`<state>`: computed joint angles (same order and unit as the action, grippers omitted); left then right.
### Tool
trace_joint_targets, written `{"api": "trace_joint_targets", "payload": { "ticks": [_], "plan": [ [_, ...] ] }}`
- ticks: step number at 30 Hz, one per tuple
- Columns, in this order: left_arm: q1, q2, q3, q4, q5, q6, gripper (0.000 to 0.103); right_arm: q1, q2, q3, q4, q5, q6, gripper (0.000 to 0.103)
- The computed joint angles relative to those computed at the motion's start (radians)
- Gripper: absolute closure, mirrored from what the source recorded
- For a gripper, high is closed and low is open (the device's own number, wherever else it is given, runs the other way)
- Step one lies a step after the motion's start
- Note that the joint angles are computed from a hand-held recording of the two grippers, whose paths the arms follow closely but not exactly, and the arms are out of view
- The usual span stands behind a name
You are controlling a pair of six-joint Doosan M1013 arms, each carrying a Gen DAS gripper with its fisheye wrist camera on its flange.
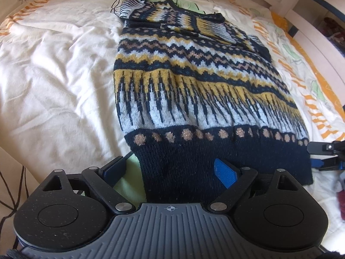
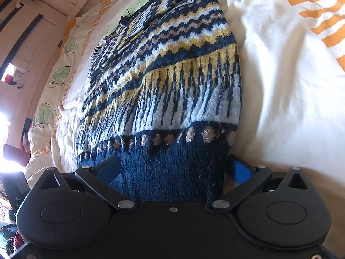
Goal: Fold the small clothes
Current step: 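Close both tools on the navy hem ribbing, then lift the hem with both tools and fold it over toward the collar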
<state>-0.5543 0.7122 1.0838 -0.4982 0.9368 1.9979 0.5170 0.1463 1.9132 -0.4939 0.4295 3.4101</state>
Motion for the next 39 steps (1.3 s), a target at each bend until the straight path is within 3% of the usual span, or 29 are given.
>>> {"api": "trace_joint_targets", "payload": {
  "ticks": [11, 17, 24, 25, 28, 39],
  "plan": [
    [0.002, -0.002, 0.008, -0.081, 0.02, 0.105, 0.021, 0.002, -0.001, 0.005, -0.029, -0.003, 0.029, 0.0],
    [0.009, -0.002, 0.008, -0.089, 0.011, 0.059, 0.038, 0.003, -0.001, 0.005, -0.035, -0.001, 0.033, 0.0],
    [0.028, -0.004, 0.017, -0.133, -0.011, -0.026, 0.065, 0.004, -0.002, 0.005, -0.035, 0.0, 0.034, 0.0],
    [0.028, -0.009, 0.026, -0.134, -0.029, -0.031, 0.075, 0.004, -0.002, 0.005, -0.035, 0.0, 0.034, 0.0],
    [0.03, -0.019, 0.046, -0.152, -0.067, -0.03, 0.085, 0.004, -0.002, 0.005, -0.038, -0.001, 0.038, 0.0],
    [0.022, 0.002, 0.017, -0.094, -0.034, -0.07, 0.082, 0.003, -0.002, 0.001, -0.026, 0.006, 0.018, 0.0]
  ]
}}
